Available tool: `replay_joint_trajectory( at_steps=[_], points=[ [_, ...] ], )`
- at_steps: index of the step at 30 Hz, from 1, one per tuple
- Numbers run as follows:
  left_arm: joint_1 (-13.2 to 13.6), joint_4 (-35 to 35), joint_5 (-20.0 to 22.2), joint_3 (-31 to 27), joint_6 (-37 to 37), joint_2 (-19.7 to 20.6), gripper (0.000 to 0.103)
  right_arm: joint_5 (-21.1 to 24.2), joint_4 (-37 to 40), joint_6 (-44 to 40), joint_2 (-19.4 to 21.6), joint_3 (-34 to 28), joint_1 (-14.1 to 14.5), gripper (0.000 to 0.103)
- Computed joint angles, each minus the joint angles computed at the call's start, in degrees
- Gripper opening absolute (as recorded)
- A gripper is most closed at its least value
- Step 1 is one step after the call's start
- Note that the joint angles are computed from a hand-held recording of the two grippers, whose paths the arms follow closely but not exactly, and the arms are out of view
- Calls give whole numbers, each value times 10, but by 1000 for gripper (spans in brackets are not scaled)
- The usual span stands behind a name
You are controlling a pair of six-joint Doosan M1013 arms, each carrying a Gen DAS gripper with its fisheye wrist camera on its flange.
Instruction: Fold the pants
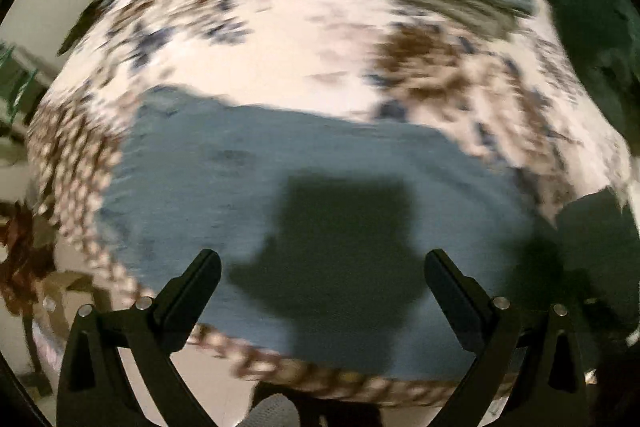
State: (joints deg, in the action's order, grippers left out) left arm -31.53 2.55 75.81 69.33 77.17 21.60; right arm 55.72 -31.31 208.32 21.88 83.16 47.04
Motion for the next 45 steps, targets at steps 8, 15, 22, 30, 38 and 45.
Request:
replay_joint_trajectory(
  at_steps=[8, 15, 22, 30, 38, 45],
  points=[
    [66, 32, 17, 31, -37, -8, 103, -235, 266, -202, 44, -1, -35, 55],
    [99, 35, 14, 38, -88, -5, 103, -73, 314, -252, 60, -59, -49, 64],
    [110, 46, 3, 42, -115, -4, 103, 183, 345, -317, 184, -230, -69, 48],
    [122, 54, -11, 50, -121, -10, 103, 235, 286, -257, 212, -309, -56, 13],
    [127, 42, -17, 55, -130, -12, 103, 163, 357, -292, 216, -299, -73, 26],
    [136, -3, -51, 72, -135, -25, 103, 2, 282, -244, 103, -151, -60, 54]
  ],
)
